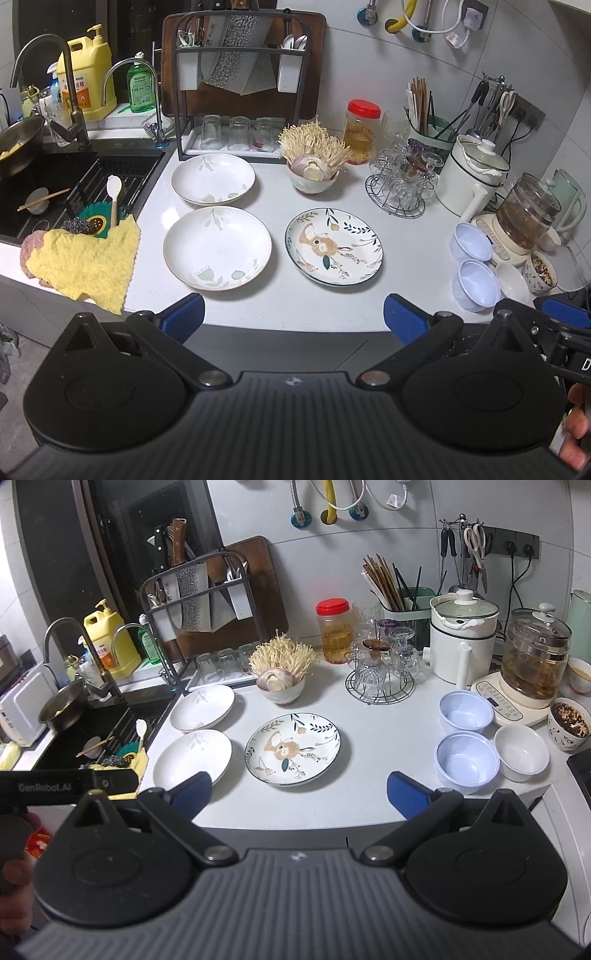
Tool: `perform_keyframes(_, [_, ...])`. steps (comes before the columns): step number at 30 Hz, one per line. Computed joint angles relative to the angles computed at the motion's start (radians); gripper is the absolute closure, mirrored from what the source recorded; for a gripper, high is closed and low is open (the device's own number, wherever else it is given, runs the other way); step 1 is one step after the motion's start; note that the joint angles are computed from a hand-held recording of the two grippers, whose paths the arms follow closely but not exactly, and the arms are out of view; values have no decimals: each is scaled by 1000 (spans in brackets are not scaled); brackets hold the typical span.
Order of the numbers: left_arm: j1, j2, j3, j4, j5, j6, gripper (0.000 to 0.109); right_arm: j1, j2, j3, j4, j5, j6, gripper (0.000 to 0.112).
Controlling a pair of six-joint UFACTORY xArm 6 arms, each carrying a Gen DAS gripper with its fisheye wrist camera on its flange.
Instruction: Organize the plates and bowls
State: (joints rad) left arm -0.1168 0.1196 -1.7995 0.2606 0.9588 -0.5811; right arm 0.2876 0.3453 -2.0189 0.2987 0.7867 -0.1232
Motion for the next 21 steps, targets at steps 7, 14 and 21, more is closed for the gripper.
perform_keyframes(7, [-39, 39, -50, 45, 25, -87, 6, -39, 33, -46, 90, 30, -98, 10])
perform_keyframes(14, [-71, 71, -76, 95, 49, -176, 6, -73, 47, -46, 154, 36, -168, 10])
perform_keyframes(21, [-68, 119, -131, 65, 56, -170, 6, -87, 64, -63, 167, 37, -168, 10])
